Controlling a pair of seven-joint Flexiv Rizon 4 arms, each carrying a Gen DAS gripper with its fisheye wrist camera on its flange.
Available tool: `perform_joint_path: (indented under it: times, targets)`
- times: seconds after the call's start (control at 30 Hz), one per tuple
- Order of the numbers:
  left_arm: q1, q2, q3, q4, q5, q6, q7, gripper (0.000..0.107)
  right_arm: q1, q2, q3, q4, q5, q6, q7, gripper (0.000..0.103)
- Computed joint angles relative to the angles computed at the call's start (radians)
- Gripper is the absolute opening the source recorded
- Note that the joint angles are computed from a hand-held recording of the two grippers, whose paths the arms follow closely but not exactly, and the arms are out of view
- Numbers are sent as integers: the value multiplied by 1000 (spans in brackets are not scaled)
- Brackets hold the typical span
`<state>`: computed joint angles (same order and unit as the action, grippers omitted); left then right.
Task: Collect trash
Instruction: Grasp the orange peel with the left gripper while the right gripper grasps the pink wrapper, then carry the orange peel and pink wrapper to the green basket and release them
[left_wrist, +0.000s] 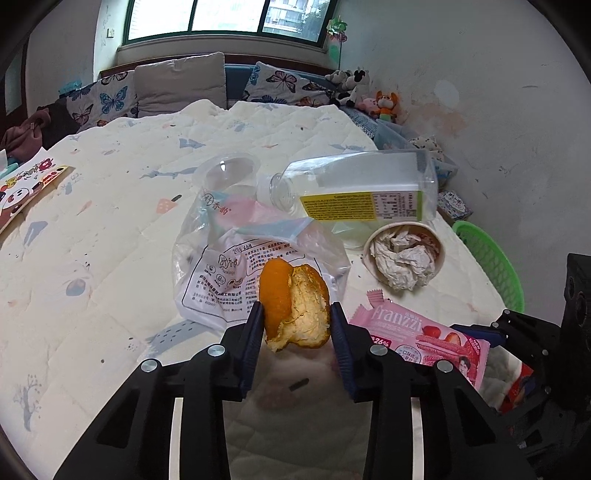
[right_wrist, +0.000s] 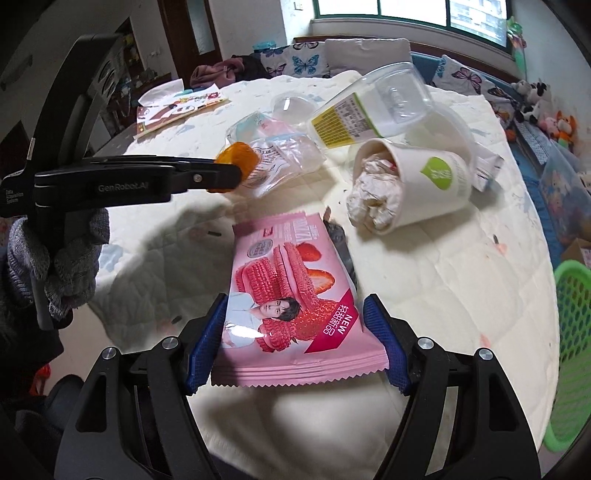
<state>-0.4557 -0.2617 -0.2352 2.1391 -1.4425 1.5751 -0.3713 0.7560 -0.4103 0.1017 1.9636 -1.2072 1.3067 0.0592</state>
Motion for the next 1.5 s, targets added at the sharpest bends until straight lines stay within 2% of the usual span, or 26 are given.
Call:
perform_joint_path:
  times: [0.17, 0.47, 0.57, 0.8, 1.03, 1.3, 1.33, 1.37, 1.5]
  targets:
    - [-36, 45, 19, 3, -131, -26, 89, 35, -7, 47, -3, 40, -92, 6, 109, 73]
    - [-97, 95, 52, -3, -179, -77, 147, 34, -66, 129, 53, 110, -200, -58, 269, 73]
    - [-99, 98, 49, -10, -149, -108, 125, 33, -99, 177, 74, 150, -242, -78, 340, 73]
    - [-101, 81, 25, -39, -82, -132, 90, 33, -158, 274, 127, 231, -236, -160, 392, 73]
    - [-94, 71, 8, -53, -24, -145, 53, 32, -202, 300, 135, 258, -280, -152, 450, 72]
    - [-73, 58, -7, -72, 45, -170, 2, 32, -226, 324, 140, 255, -262, -173, 409, 72]
    - [-69, 54, -9, -77, 57, -175, -8, 31, -230, 328, 140, 257, -259, -174, 406, 69]
    - [-66, 51, -12, -80, 69, -179, -16, 31, -237, 333, 138, 259, -256, -167, 402, 48]
    - [-55, 37, -25, -93, 103, -194, -40, 31, -280, 351, 125, 280, -237, -106, 397, 46]
